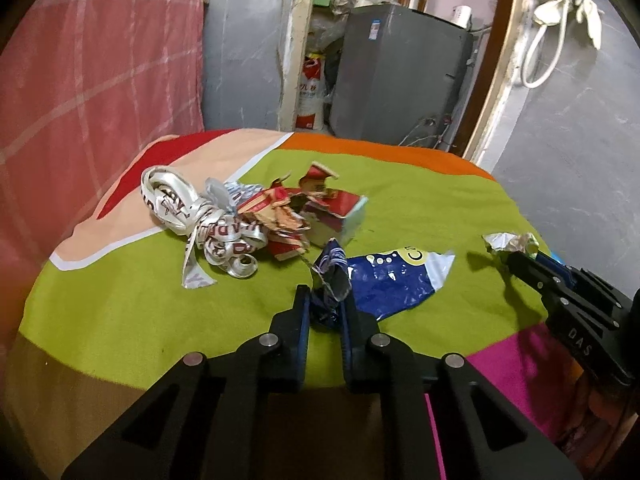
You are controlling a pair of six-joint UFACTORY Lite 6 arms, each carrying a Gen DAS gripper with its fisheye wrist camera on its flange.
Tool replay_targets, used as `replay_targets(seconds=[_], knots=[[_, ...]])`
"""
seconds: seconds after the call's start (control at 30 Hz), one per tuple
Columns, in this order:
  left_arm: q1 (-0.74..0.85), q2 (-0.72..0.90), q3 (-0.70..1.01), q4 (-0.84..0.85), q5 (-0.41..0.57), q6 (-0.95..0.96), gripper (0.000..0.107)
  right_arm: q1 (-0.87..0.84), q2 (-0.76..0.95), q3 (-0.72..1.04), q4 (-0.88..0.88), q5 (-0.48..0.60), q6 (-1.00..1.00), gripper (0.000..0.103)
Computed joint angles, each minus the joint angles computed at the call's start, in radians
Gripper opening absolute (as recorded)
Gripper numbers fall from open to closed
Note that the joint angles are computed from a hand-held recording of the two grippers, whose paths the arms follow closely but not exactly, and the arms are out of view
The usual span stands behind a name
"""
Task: Collect trash
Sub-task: 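Grasp the blue wrapper with the left gripper while the right grasps the crumpled white paper, then carry wrapper and paper over the blue basin and open both grippers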
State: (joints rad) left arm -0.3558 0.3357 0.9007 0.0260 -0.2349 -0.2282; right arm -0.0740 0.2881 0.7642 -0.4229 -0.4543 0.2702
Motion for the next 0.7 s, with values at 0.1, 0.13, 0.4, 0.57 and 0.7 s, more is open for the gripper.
replay_targets(seconds=[0.1,0.13,0.4,0.57,0.7], knots=[[-0.029,-0.038,-0.036,-0.091,-0.024,0.087,0.010,-0.024,-0.053,-0.061,-0.016,-0.054,0.010,0.013],[-0.044,-0.050,-0.043,-0.135,-0.027,0.124,0.010,-0.030,-0.060,-0.066,-0.031,-0.061,0.022,0.013],[-0.138,-0.089,-0.023,-0.317,-0.035,0.274,0.010,-0.117,-0.200,-0.196,-0.078,-0.176,0.063,0.012],[-0.212,-0.082,0.012,-0.356,-0.087,0.301,0.010,-0.214,-0.323,-0.274,-0.093,-0.236,0.067,0.012],[-0.287,-0.047,0.081,-0.463,-0.117,0.388,0.010,-0.310,-0.396,-0.309,-0.123,-0.276,0.086,0.012]])
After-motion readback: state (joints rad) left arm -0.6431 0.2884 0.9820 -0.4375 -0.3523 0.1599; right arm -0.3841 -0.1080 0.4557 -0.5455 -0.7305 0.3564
